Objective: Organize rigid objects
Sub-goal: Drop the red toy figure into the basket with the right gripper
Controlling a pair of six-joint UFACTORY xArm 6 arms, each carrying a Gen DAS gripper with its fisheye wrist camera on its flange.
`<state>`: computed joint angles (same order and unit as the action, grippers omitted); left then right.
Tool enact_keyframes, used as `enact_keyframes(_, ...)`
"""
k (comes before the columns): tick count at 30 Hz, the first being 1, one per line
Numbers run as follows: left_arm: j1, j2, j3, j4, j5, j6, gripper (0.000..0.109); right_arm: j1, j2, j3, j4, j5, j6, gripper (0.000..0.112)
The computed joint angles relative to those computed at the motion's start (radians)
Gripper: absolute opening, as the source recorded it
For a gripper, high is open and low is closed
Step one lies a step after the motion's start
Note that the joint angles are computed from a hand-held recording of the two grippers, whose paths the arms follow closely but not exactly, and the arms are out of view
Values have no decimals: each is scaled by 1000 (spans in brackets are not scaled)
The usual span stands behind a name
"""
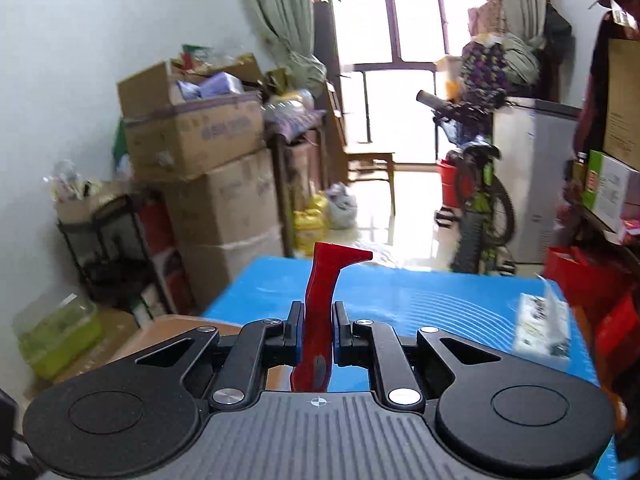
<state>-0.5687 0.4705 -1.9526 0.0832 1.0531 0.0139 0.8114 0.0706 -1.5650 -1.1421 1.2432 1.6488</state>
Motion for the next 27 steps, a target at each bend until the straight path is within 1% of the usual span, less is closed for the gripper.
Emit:
enact_keyframes(3, 0, 0, -1, 0, 0, 0, 12, -19, 53, -60, -1, -59, -12, 23)
enact_keyframes(6, 0, 1, -2, 0, 1, 0, 12, -47, 120, -132, 37, -133, -50, 23)
enact_keyframes(10, -1, 4, -5, 3, 2, 0, 12, -84, 218, -222, 152, -223, -96, 23)
enact_keyframes(12, -2, 4, -6, 3, 2, 0, 12, -98, 263, -258, 220, -245, -134, 23)
enact_keyframes(13, -2, 4, -6, 3, 2, 0, 12, -106, 292, -284, 269, -251, -172, 23)
enact_keyframes(16, -2, 4, -5, 2, 2, 1, 12, -110, 367, -353, 351, -224, -257, 23)
enact_keyframes(20, 0, 7, -13, -4, 8, 8, 12, -124, 419, -391, 456, -202, -313, 23)
enact_keyframes(23, 1, 10, -18, -4, 11, 9, 12, -128, 415, -368, 501, -198, -337, 24)
enact_keyframes(25, 1, 10, -18, -3, 11, 8, 12, -127, 400, -343, 506, -208, -333, 28)
enact_keyframes(27, 1, 10, -20, -3, 11, 8, 12, -128, 377, -317, 506, -233, -334, 38)
